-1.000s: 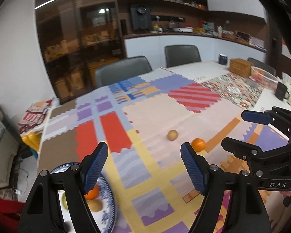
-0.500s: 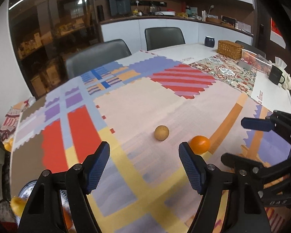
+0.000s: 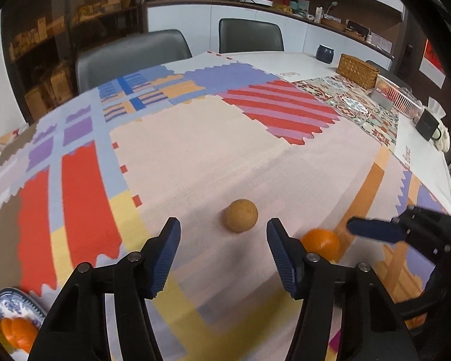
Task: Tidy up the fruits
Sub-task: 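Move both open tools back toward the last kiwi and orange, then grasp the small brown kiwi with the left tool while the right tool grasps the orange, then carry the kiwi and orange over the plate with both tools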
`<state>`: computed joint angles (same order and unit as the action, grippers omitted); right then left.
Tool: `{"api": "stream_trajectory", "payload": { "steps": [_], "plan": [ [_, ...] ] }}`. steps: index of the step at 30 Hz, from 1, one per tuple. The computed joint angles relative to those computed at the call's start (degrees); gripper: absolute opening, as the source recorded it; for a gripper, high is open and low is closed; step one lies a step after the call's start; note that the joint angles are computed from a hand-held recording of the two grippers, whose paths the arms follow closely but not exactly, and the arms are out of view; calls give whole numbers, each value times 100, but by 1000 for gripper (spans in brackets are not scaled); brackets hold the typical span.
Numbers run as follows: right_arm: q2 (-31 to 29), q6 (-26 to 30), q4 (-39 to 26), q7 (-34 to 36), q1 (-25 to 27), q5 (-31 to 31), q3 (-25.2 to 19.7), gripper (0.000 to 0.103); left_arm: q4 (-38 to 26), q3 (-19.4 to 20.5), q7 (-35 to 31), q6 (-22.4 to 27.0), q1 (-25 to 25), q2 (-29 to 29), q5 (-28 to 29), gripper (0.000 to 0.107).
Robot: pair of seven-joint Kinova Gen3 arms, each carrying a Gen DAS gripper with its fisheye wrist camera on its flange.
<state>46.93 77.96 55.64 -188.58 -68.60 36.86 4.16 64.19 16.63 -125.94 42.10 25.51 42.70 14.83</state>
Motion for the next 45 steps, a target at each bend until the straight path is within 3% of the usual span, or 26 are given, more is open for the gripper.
{"api": "stream_trajectory", "payload": {
  "steps": [4, 11, 15, 20, 23, 45],
  "plan": [
    [12, -124, 40, 5, 65, 1, 2, 58, -372, -69, 160, 318, 109, 206, -32, 54],
    [-219, -611, 536, -170, 117, 59, -33, 34, -567, -181, 255, 438, 334, 314, -212, 49],
    [-259, -404, 612, -301, 30, 113, -4, 34, -578, -287, 362, 378, 498, 319, -373, 46],
    [-467, -437, 957, -761, 15, 256, -31, 34, -586, -463, 694, 298, 707, 319, -630, 26],
    [-489, -363, 963, -819, 22, 337, -76, 34, -592, -372, 800, 390, 633, 295, -592, 26],
    [-593, -245, 645, -846, -370, 1018, -129, 34, 1876, -57, 1069, -1108, -192, -1487, -143, 26]
  ]
}}
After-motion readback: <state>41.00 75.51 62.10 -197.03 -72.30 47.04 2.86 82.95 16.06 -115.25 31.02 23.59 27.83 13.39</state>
